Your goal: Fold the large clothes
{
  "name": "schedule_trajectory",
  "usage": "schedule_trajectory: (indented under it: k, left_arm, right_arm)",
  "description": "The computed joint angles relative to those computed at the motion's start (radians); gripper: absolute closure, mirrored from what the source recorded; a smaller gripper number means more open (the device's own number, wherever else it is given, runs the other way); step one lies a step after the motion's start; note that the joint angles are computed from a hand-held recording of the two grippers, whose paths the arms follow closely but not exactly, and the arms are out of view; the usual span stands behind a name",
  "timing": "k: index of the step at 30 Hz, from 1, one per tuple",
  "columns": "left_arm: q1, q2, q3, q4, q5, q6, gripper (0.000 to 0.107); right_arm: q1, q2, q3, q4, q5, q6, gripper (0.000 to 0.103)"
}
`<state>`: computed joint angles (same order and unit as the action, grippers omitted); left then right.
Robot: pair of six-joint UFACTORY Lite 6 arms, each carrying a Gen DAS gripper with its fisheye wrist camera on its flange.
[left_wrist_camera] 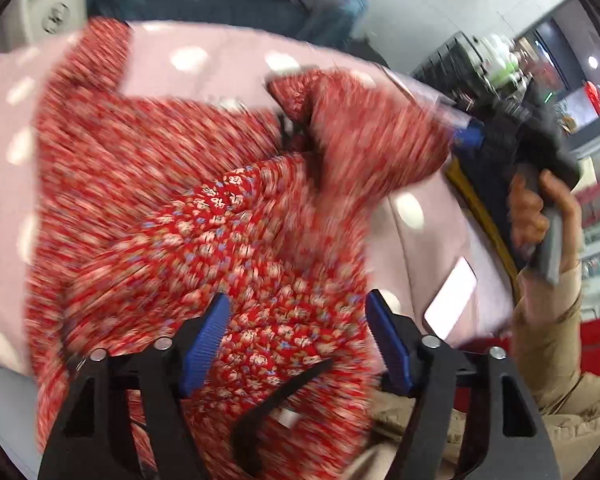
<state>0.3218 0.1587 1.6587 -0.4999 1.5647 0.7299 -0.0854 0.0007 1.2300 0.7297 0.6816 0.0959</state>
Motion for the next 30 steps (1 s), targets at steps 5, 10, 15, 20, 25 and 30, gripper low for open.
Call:
schedule_trajectory:
  k: [5, 10, 15, 20, 25, 30]
  left_arm:
    - [0.0, 0.1, 0.173, -0.013, -0.051, -0.027, 0.034]
    - [-0.022, 0.138, 0.305, 0.059, -0.266, -0.151, 0.016]
    - [0.131, 0.273, 0.418, 0.091, -0.314, -0.182, 0.013]
    - [0.199, 0.37, 0.43, 0.195, -0.355, -0.237, 0.013]
    - [0.251, 0.417, 0.444, 0.186, -0.344, -0.186, 0.013]
    - [0.233, 0.652, 0.744, 0.202, -0.306, -0.186, 0.013]
  right_arm:
    - [-0.026, -0.291, -0.418, -0.083, -0.123, 0.082, 0.038]
    - [0.022, -0.536, -0.571, -0.593, -0.08, 0.546, 0.036]
    - [0.306, -0.565, -0.452, -1.065, 0.054, 0.966, 0.019]
    - [0.537, -0.271, -0.245, -1.203, 0.029, 1.017, 0.017]
    - [0.627, 0.171, 0.06, -1.338, 0.102, 1.033, 0.017]
    - [0.566, 0.381, 0.203, -1.276, 0.102, 0.96, 0.017]
